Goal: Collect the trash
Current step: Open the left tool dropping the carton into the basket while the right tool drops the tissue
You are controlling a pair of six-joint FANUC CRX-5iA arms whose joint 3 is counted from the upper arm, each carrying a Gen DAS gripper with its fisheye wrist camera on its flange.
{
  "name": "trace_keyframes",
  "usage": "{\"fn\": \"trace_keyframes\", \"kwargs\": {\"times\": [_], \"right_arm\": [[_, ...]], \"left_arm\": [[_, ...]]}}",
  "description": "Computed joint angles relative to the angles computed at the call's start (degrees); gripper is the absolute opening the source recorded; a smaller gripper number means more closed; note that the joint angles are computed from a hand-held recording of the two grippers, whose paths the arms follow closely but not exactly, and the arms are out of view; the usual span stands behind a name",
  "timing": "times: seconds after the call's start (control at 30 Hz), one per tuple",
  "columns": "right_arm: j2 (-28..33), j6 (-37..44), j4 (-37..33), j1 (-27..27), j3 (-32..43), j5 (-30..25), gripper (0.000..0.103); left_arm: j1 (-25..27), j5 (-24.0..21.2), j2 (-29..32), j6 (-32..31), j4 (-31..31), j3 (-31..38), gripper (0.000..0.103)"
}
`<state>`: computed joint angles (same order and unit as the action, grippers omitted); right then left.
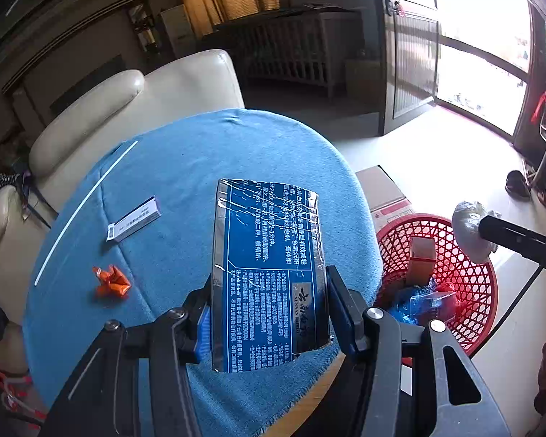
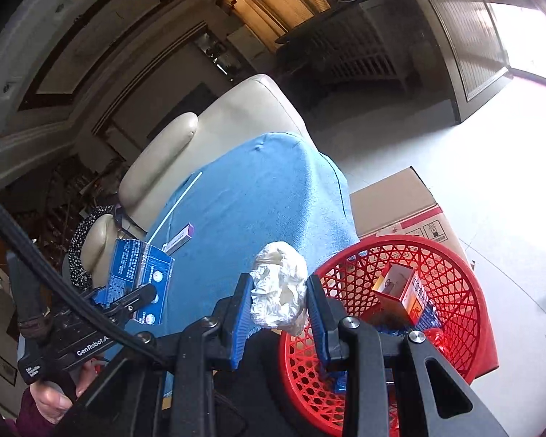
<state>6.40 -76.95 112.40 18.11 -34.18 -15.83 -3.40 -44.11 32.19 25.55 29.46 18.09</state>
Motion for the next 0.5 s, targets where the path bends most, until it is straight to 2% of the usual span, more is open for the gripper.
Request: {"fn": "trace_keyframes", "kwargs": {"times": [0.37,0.5], "right_arm": [[-1.7,-1.6,0.4,-0.3,-1.9,-0.9,0.032],[-2.1,-3.9,2.6,-1.2,-2.5,-0.3,0.032]], "left_arm": [[-1.5,0.0,-0.8,-2.2,-0.8,-1.0,0.055],[-2.0,0.0,-0.8,-2.4,-1.3,-1.1,0.055]]}}
